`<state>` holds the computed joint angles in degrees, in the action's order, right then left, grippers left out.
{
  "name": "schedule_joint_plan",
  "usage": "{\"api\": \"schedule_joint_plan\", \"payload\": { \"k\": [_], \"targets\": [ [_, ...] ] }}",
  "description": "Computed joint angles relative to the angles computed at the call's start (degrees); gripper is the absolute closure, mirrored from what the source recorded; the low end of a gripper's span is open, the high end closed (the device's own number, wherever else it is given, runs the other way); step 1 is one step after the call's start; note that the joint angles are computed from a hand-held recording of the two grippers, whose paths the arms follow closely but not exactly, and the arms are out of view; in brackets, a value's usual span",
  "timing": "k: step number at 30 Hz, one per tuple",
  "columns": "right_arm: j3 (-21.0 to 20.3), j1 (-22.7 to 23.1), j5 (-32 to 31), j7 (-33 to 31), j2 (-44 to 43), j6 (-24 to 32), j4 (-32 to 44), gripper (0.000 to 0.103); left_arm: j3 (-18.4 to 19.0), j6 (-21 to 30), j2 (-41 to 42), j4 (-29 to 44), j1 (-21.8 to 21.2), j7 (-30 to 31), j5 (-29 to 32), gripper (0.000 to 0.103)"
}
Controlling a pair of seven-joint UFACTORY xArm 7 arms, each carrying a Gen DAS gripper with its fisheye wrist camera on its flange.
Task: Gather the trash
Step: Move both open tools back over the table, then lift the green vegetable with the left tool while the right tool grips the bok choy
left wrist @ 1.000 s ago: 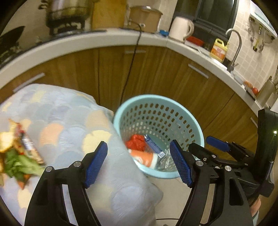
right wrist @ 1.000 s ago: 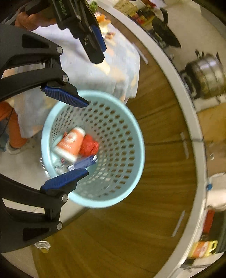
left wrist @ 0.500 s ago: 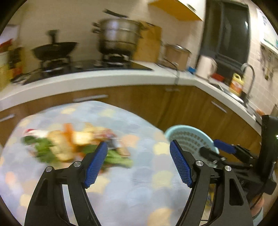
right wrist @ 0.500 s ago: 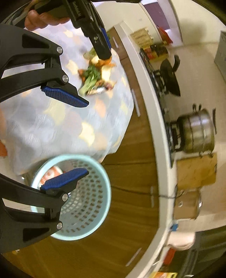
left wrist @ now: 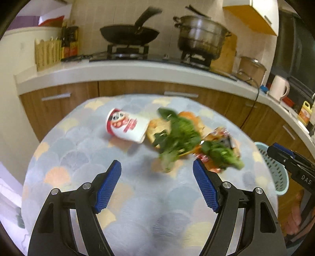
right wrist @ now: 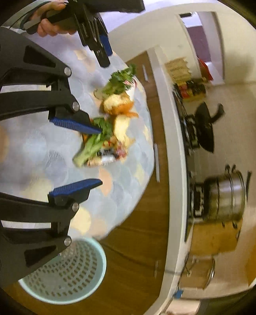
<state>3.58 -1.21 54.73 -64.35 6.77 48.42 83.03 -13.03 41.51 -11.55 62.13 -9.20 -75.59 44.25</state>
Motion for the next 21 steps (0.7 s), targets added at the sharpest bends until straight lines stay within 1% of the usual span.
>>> {"api": "schedule_joint_plan", "payload": {
  "k": [3,6,8,12,14,15,16,17,18,21],
  "targets": [
    [0.8,0.9,-0.8,-0.6,1.5,-0.9,0.1,0.069,1.3,-2.0,1.5,0.0,0.2,1.7,-1.6,0.031],
    [1.4,1.0,-1.8,0.2,3.4,0.2,1.3,0.069,2.5,-4.0,4.0,1.3,0.4,3.5,-3.0,0.032],
    [1.8,0.9,-2.4,-0.1,3.8,0.1,1.5,0.069,2.9,-4.5,5.8,2.5,0.3,4.0,-3.0,0.033],
    [2.3,0.6,-3.6,-1.5,4.7,1.7,2.9,0.069,4.0,-3.7,9.0,5.3,-0.7,3.9,-1.6,0.038],
    [2.5,0.6,-4.5,-2.0,5.2,2.2,3.8,0.069,4.8,-3.6,10.4,6.4,-1.2,3.9,-1.2,0.048],
    [2.6,0.5,-5.0,-2.0,5.8,3.2,4.6,0.069,5.3,-4.1,10.9,6.6,-1.5,4.0,-1.4,0.05],
    [2.7,0.5,-5.6,-2.0,6.4,4.0,5.5,0.069,5.8,-5.7,10.9,6.2,-1.5,4.1,-1.8,0.058],
    [2.9,0.5,-6.3,-1.9,6.7,4.1,5.9,0.069,6.1,-7.0,10.8,5.8,-1.7,4.0,-1.7,0.068],
    [3.0,0.7,-7.1,-2.2,7.1,4.1,6.3,0.069,6.4,-8.6,10.5,5.3,-1.6,4.0,-1.7,0.072],
    [3.5,1.1,-9.2,-3.0,7.9,4.0,7.1,0.069,6.6,-9.9,10.2,4.5,-1.7,3.5,-1.3,0.074]
  ]
}}
